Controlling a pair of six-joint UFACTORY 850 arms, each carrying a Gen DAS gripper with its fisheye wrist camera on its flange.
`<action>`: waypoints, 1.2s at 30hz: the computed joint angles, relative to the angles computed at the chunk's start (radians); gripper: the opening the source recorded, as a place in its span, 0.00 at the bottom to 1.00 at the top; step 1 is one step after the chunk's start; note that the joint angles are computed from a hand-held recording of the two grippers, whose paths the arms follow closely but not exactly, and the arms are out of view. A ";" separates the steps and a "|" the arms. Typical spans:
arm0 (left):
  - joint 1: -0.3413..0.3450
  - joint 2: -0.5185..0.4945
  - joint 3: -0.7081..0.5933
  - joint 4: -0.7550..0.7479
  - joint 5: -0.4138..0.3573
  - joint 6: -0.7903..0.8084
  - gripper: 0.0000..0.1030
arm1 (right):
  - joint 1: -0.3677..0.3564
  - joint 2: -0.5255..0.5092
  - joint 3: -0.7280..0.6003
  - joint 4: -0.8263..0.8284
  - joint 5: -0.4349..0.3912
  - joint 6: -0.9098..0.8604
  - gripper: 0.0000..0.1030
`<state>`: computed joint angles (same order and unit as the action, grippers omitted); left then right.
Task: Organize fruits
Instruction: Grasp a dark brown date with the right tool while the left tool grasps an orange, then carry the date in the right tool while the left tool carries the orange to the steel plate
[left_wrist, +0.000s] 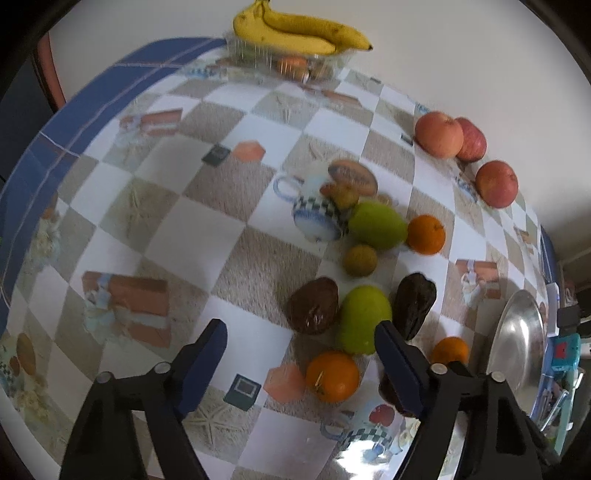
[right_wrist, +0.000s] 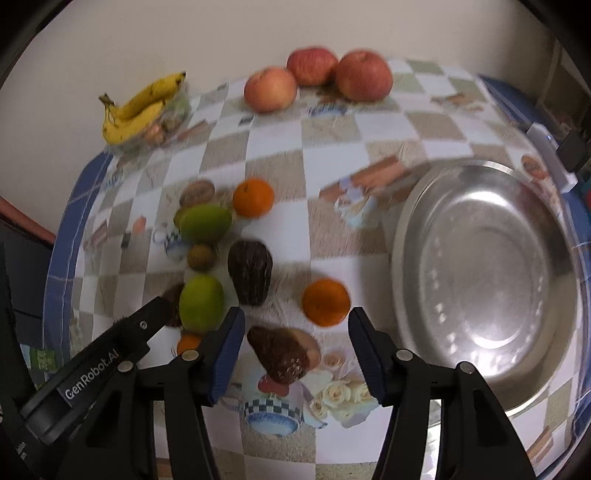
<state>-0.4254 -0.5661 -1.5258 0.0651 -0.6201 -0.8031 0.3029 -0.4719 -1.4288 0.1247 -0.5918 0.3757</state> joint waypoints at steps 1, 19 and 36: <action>0.002 -0.002 0.002 -0.024 -0.001 0.015 0.78 | -0.001 -0.010 -0.004 0.023 -0.012 -0.022 0.51; 0.021 -0.021 0.017 -0.311 0.012 0.224 0.63 | -0.009 -0.054 -0.001 0.186 -0.057 -0.164 0.38; 0.029 -0.012 0.032 -0.385 0.014 0.271 0.36 | -0.024 -0.047 0.014 0.201 -0.048 -0.154 0.38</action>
<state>-0.3966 -0.5782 -1.4934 -0.3195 -0.6059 -0.5322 0.2792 -0.5185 -1.4152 0.3255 -0.6401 0.2213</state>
